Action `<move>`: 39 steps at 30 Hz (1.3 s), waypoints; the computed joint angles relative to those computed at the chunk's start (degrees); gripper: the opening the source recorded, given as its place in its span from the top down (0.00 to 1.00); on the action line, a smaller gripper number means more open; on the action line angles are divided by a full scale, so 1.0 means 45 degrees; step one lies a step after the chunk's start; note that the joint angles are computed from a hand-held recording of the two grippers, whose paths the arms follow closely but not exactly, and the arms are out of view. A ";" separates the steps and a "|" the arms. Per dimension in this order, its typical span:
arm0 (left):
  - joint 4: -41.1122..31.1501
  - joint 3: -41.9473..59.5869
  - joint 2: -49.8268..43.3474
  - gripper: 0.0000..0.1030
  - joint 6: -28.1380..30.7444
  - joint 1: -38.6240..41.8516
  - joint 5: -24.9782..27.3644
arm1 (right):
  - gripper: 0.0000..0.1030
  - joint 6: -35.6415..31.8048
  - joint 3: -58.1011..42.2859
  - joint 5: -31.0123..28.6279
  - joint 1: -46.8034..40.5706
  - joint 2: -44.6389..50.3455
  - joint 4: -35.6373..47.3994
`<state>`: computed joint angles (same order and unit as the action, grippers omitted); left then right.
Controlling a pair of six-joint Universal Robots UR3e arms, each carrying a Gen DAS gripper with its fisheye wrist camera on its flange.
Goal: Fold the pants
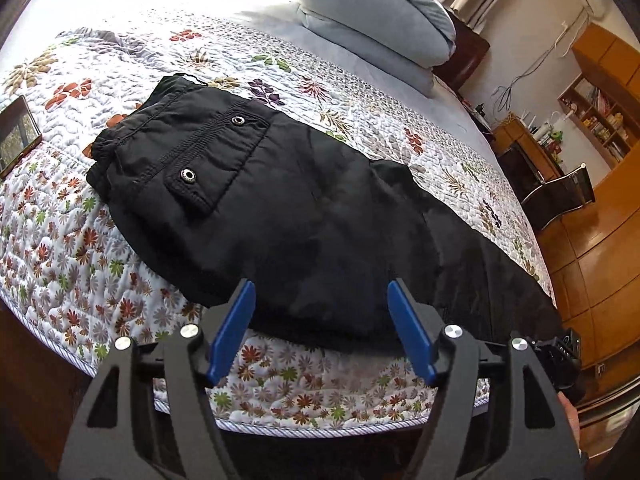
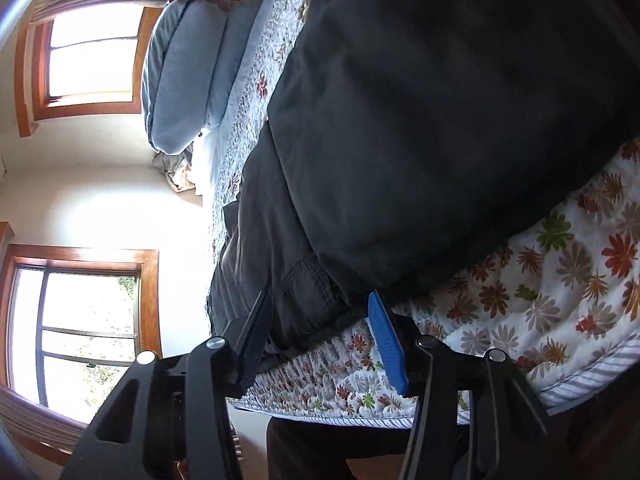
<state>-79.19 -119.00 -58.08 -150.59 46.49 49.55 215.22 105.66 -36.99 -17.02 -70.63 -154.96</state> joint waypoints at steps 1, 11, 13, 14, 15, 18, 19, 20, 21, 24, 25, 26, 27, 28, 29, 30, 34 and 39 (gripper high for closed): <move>0.0147 -0.0043 0.0018 0.31 -0.0126 -0.0098 0.0070 | 0.52 0.0251 -0.0087 -0.0101 0.0055 0.0154 -0.0189; 0.0533 -0.0161 -0.0138 0.25 -0.0320 -0.0498 0.0472 | 0.91 -0.0698 -0.0593 -0.1158 0.0327 -0.0346 0.0524; 0.0650 -0.0061 -0.0336 0.23 -0.0517 -0.0760 0.0525 | 0.98 -0.1912 -0.1111 -0.1697 0.0359 -0.0943 0.2627; 0.0798 -0.0054 -0.0455 0.22 -0.0598 -0.0891 0.0551 | 1.00 -0.2470 -0.1453 -0.2179 0.0414 -0.1128 0.3762; 0.1040 -0.0075 -0.0568 0.21 -0.0744 -0.1077 0.0620 | 1.00 -0.2804 -0.1616 -0.2516 0.0413 -0.1211 0.4445; 0.1966 0.0027 -0.1298 0.21 -0.1320 -0.1932 0.0941 | 1.00 -0.3017 -0.0744 -0.2010 -0.0165 -0.1633 0.3971; 0.2233 0.0132 -0.1578 0.21 -0.1555 -0.2227 0.1018 | 1.00 -0.3148 -0.0589 -0.1857 -0.0315 -0.1864 0.3955; 0.2497 0.0214 -0.1804 0.21 -0.1776 -0.2489 0.1020 | 1.00 -0.3360 -0.0361 -0.1664 -0.0509 -0.2201 0.3982; 0.2788 0.0295 -0.2022 0.20 -0.1987 -0.2751 0.1050 | 1.00 -0.3717 -0.0028 -0.1468 -0.0850 -0.2719 0.4263; 0.3695 0.0624 -0.2701 0.18 -0.2520 -0.3610 0.1337 | 0.89 -0.4161 0.1156 -0.0946 -0.2415 -0.4484 0.4844; 0.3984 0.0706 -0.2896 0.17 -0.2659 -0.3870 0.1463 | 0.76 -0.4474 0.1617 -0.0861 -0.3213 -0.5375 0.5311; 0.4206 0.0805 -0.3088 0.17 -0.2787 -0.4118 0.1602 | 0.67 -0.4867 0.2049 -0.0845 -0.4131 -0.6373 0.5860; 0.4347 0.0897 -0.3256 0.17 -0.2920 -0.4336 0.1727 | 0.66 -0.5450 0.2492 -0.0761 -0.5301 -0.7508 0.6615; 0.4406 0.0996 -0.3412 0.16 -0.3047 -0.4527 0.1838 | 0.64 -0.6004 0.2652 -0.0698 -0.6337 -0.8405 0.7486; 0.4422 0.1106 -0.3579 0.16 -0.3152 -0.4700 0.1942 | 0.60 -0.6758 0.2715 -0.0589 -0.7562 -0.9376 0.8693; 0.4455 0.1174 -0.3700 0.16 -0.3270 -0.4885 0.2049 | 0.57 -0.7476 0.2682 -0.0517 -0.8803 -1.0193 0.9828; 0.4635 0.1340 -0.4089 0.16 -0.3665 -0.5643 0.2584 | 0.48 -0.9490 0.2208 -0.0154 -1.2401 -1.1438 1.2944; 0.4696 0.1562 -0.4400 0.16 -0.4007 -0.6450 0.2964 | 0.42 -0.8524 0.1472 0.0071 -1.2520 -0.9302 1.1877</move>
<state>-58.06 -111.97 -77.88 -168.62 17.47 62.89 176.86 112.29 -36.67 -73.36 -112.49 -101.51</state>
